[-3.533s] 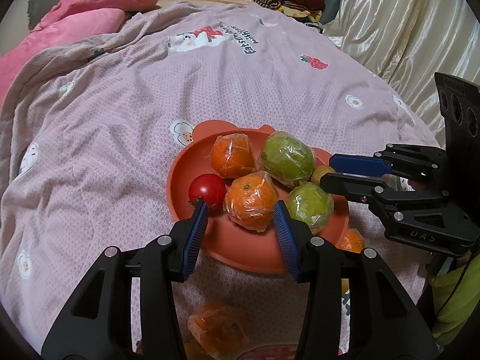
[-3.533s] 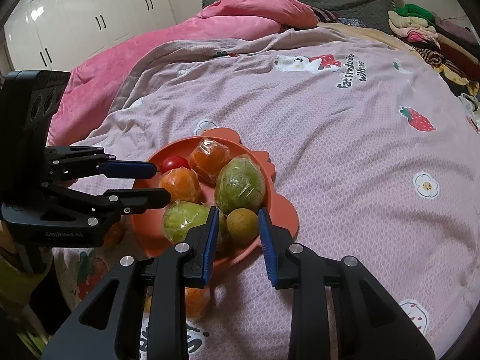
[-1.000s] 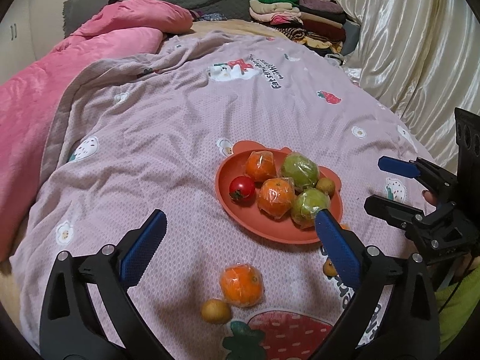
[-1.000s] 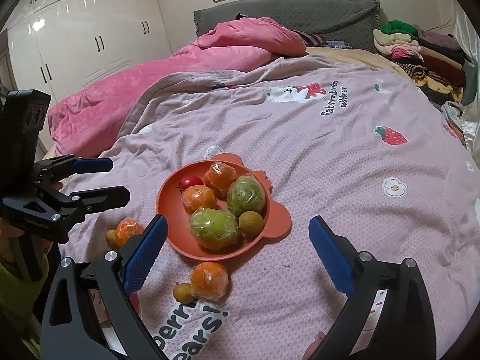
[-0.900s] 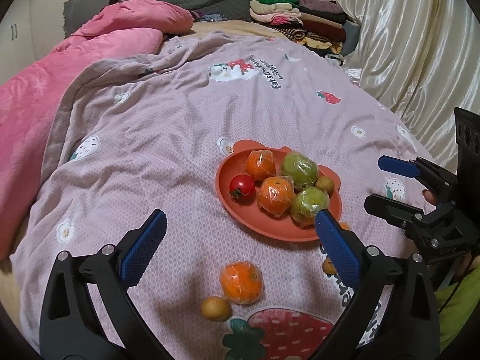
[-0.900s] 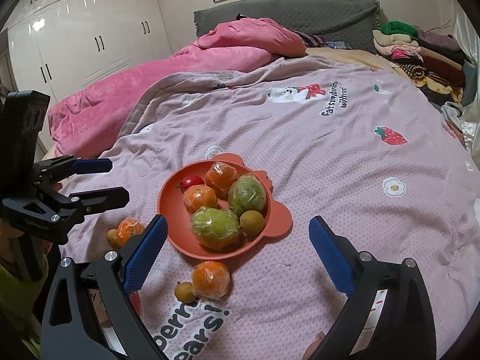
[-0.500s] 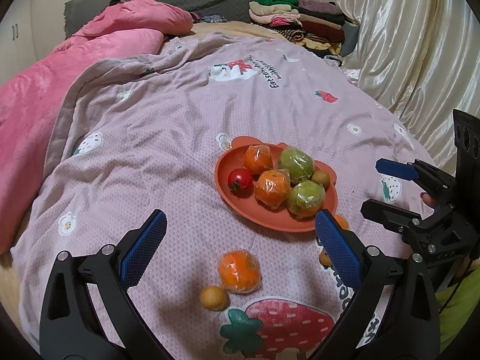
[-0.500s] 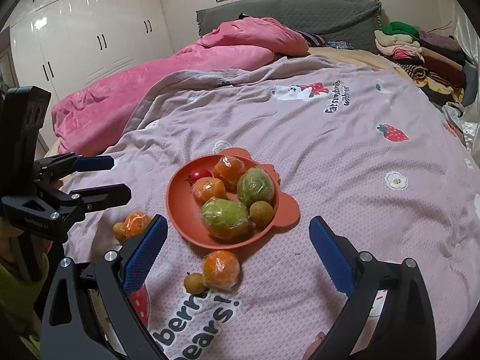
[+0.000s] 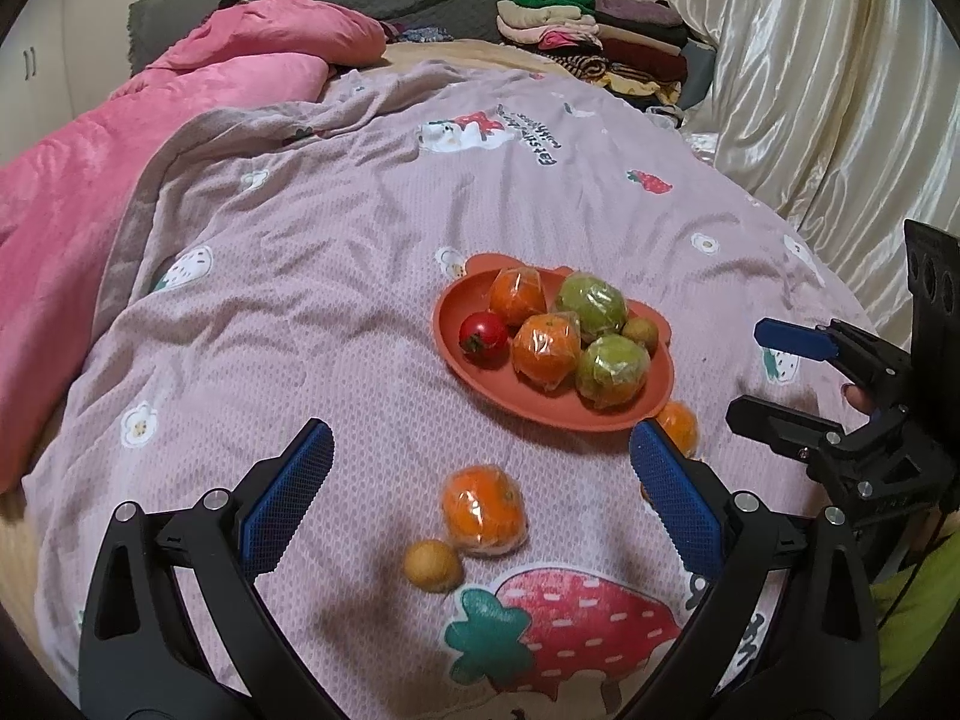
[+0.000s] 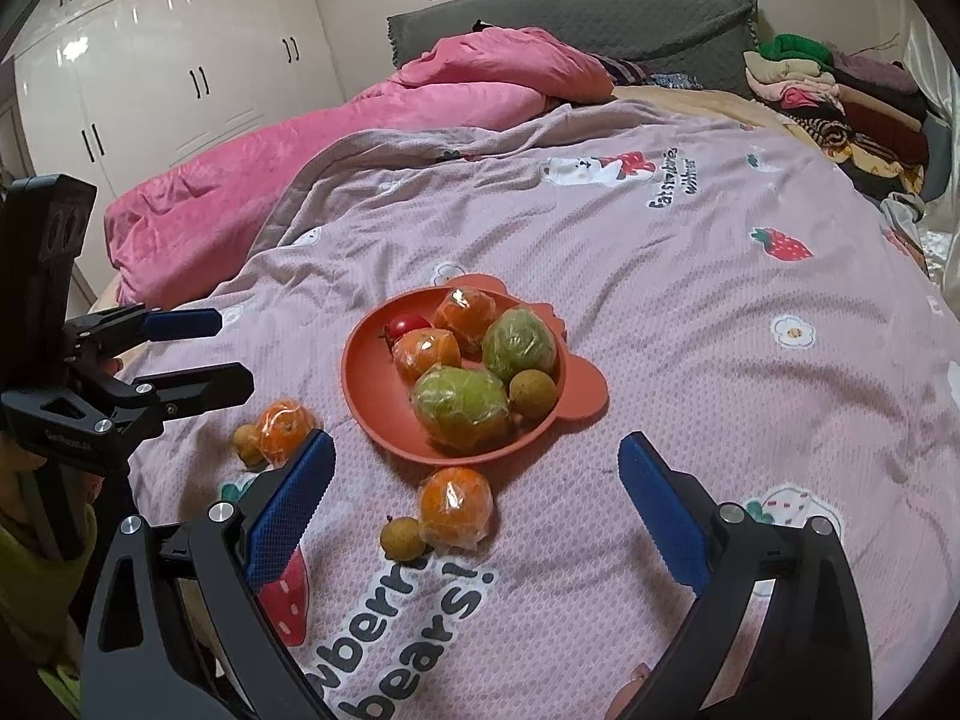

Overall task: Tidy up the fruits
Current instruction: 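Withdraw both open tools from the plate toward the remaining loose fruits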

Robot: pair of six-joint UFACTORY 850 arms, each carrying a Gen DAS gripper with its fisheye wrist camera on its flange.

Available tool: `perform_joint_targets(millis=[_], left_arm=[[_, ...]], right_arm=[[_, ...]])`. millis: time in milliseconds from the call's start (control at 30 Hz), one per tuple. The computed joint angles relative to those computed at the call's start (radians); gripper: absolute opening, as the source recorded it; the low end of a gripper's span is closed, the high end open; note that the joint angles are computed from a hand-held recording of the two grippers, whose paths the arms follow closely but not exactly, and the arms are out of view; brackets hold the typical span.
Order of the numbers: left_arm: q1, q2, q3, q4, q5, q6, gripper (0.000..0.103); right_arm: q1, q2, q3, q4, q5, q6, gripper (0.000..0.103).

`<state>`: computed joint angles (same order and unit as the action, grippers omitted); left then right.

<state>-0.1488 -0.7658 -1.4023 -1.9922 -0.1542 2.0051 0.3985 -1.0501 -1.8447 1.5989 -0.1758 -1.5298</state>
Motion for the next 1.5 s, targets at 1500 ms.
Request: perform_joint_targets(millis=[1500], left_arm=[[0.043, 0.001, 0.103, 0.015, -0.030, 0.060, 0.092]], right_arm=[[0.059, 0.002, 0.072, -0.413, 0.001, 0.473, 0.095]])
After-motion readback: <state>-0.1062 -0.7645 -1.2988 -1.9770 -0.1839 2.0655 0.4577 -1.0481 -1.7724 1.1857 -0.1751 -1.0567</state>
